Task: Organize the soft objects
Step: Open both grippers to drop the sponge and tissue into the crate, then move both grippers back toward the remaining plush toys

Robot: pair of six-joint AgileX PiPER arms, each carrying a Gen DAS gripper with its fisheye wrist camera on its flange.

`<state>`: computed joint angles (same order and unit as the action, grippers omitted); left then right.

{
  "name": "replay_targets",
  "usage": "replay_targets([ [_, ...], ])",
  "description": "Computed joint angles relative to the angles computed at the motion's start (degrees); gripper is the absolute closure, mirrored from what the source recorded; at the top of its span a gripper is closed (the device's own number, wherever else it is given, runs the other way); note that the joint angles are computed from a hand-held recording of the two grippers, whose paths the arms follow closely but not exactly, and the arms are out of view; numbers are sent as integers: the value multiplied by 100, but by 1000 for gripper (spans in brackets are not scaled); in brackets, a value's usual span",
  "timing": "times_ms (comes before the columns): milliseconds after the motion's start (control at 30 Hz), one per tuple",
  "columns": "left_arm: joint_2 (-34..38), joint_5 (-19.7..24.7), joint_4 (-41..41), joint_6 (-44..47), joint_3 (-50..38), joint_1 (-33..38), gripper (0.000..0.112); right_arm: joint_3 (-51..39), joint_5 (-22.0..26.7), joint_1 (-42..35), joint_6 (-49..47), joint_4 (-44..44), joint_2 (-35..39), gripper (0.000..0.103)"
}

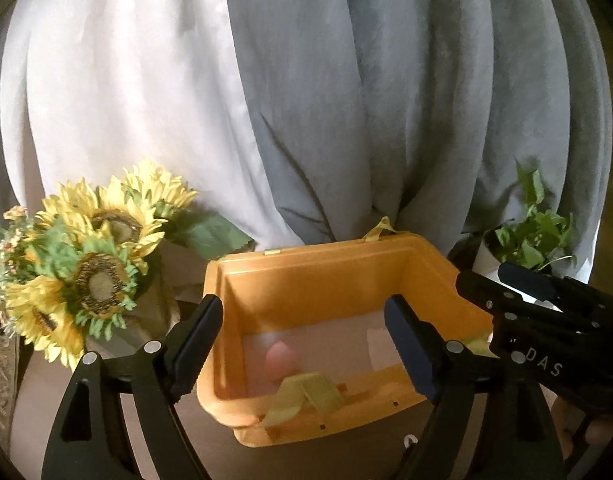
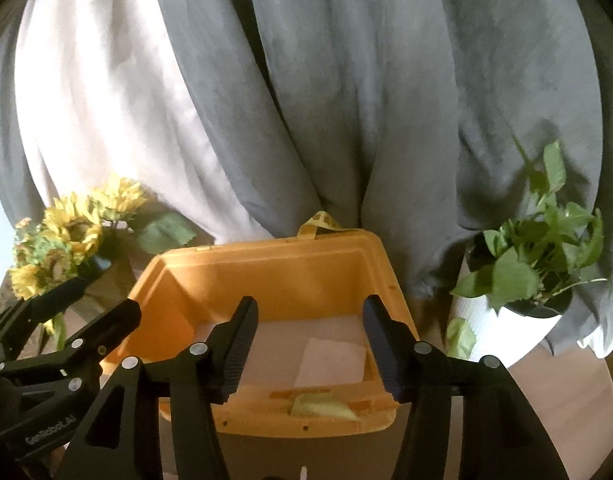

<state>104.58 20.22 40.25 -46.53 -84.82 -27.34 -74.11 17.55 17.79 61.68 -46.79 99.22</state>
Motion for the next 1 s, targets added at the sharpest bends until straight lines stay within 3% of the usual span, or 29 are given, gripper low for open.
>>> replay_targets([
  [100, -322, 123, 901, -952, 357, -171, 29, 306, -7, 81, 430, -422, -305, 48],
  [367, -1088, 516, 2079, -2204, 1109, -589, 26, 1075, 366, 457, 1920, -1895, -1121, 43],
  [600, -1738, 911, 2595, -2802, 1674, -1001, 26, 1706, 660, 815, 2630, -2543, -1863, 42],
  [1000, -2491, 2079, 3066, -3651, 2345, -2033, 25, 2503, 1527, 1542, 3184, -3024, -2808, 38],
])
